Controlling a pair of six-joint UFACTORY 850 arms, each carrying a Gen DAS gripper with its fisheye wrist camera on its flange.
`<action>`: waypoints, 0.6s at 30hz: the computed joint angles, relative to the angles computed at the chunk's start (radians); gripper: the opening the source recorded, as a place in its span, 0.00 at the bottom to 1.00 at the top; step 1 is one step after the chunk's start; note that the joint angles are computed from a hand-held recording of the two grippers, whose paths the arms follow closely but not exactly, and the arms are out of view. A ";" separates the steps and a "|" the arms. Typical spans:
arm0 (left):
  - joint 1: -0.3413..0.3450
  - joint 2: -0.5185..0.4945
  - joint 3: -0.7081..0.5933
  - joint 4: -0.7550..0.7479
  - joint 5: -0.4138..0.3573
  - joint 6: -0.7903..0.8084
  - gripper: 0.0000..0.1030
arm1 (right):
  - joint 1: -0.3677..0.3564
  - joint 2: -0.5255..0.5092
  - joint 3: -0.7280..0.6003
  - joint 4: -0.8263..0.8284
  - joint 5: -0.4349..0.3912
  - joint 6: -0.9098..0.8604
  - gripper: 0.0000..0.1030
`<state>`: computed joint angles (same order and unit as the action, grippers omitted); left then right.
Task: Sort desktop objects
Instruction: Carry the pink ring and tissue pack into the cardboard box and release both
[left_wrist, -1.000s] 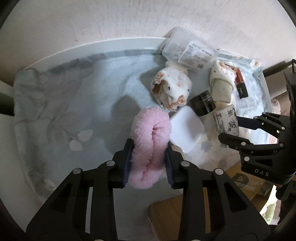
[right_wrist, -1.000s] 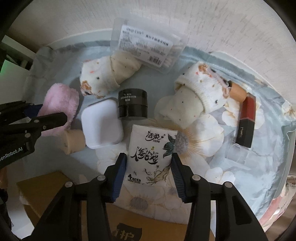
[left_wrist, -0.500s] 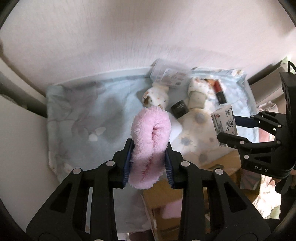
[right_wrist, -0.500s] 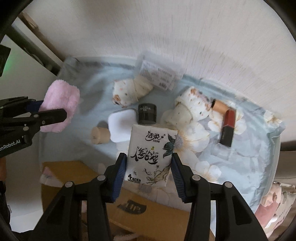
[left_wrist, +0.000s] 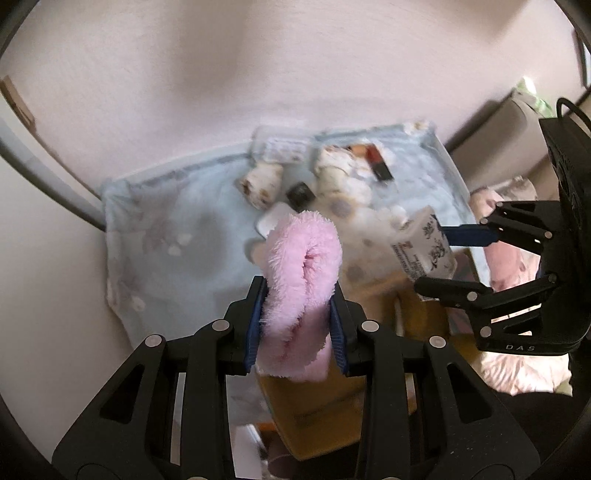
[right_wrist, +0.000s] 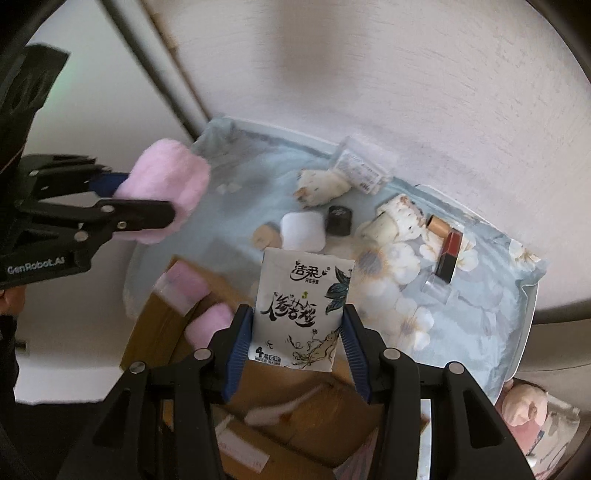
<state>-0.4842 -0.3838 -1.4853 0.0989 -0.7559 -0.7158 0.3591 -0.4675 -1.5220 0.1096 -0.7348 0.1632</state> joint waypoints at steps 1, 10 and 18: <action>-0.009 0.005 0.007 -0.007 0.004 0.000 0.28 | 0.006 0.014 0.016 0.004 0.003 -0.008 0.43; -0.073 0.015 0.064 -0.081 0.045 -0.006 0.28 | 0.055 0.090 0.130 0.033 0.025 -0.036 0.43; -0.106 -0.012 0.092 -0.125 0.054 -0.031 0.28 | 0.070 0.126 0.221 0.060 0.045 -0.034 0.43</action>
